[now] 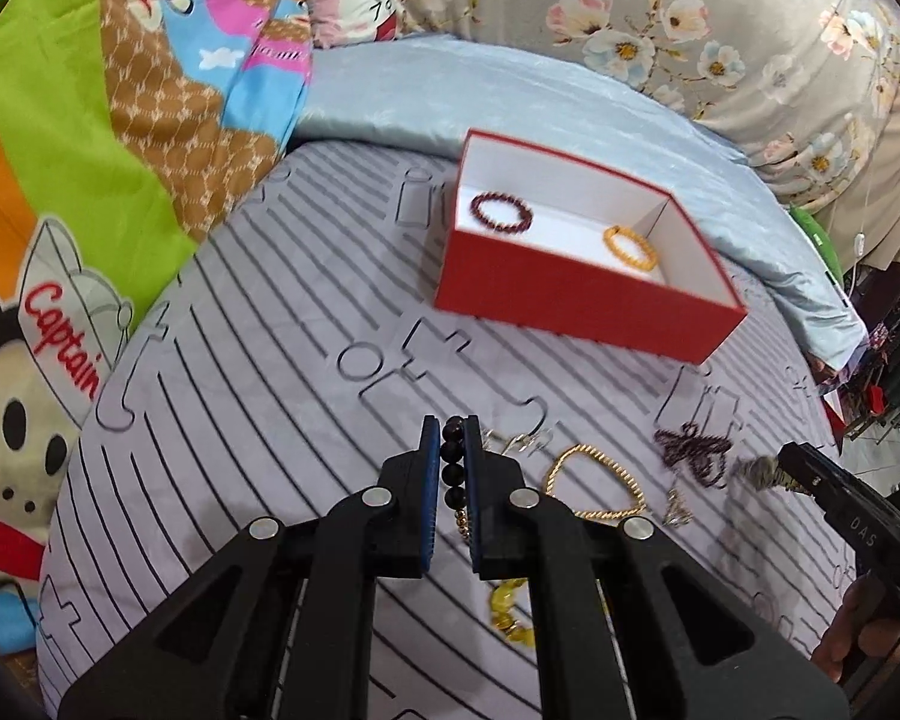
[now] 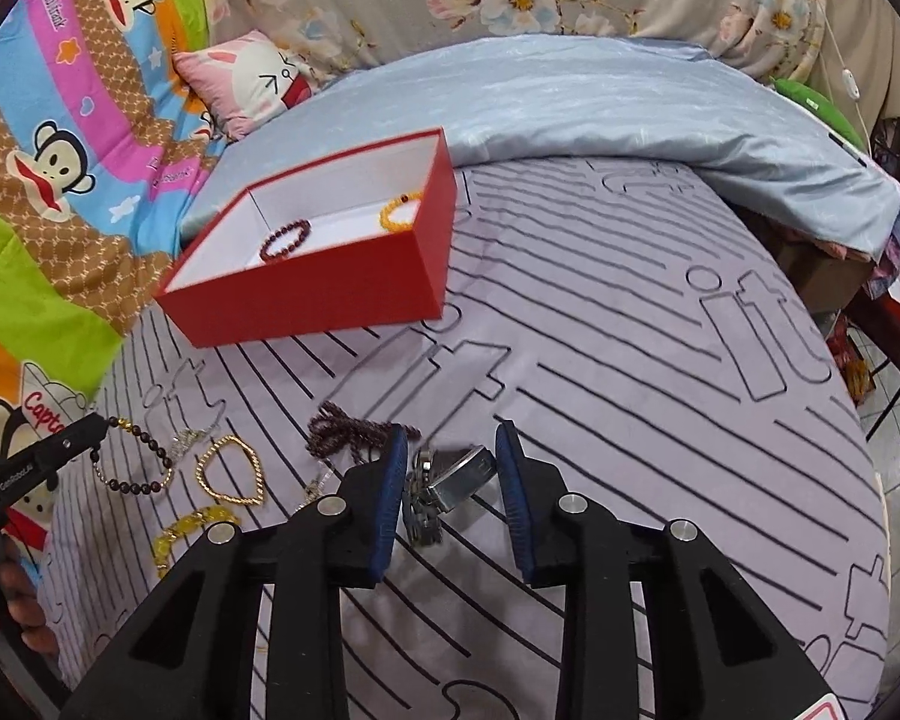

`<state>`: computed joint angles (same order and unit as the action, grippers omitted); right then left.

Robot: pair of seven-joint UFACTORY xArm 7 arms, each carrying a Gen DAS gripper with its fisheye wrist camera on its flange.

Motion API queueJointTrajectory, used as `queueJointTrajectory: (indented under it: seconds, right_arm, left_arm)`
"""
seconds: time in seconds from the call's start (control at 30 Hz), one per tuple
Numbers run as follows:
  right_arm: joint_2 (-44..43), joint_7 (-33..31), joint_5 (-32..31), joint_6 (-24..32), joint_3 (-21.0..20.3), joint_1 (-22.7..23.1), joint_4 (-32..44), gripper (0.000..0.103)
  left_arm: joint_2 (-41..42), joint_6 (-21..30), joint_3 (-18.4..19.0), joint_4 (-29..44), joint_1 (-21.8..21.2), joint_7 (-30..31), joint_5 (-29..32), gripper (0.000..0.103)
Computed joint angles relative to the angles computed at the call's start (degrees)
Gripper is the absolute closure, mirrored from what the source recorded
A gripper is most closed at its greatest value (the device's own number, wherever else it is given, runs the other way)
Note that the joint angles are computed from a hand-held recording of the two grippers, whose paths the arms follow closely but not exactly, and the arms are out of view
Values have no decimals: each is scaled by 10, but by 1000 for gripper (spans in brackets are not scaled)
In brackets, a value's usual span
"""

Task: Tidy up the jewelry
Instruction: 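Carry the watch and dark bracelet into the red box and open both tools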

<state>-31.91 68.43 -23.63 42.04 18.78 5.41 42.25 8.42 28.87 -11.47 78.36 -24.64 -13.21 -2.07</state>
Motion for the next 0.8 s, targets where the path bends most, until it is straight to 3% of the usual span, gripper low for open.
queueJointTrajectory:
  seconds: [0.03,0.07,0.4,0.67,0.8]
  right_arm:
    - [0,-3,-4,0,0,-1,6,77]
    - [1,-10,-6,-5,-2,-1,12,94]
    - [39,-48,-35,-5,-9,-14,81,95]
    - [92,-84,-56,-44,-30,-28,151,95]
    - [142,-105,-67,-64,-42,-32,205,95]
  left_arm:
    - [2,0,-1,9,-1,2,1,95]
    - [5,-1,-2,20,-2,4,0,95]
    - [69,2,0,158,-26,18,29,95]
    - [190,59,22,361,-65,14,62,95]
    - [290,126,34,525,-84,18,56,95]
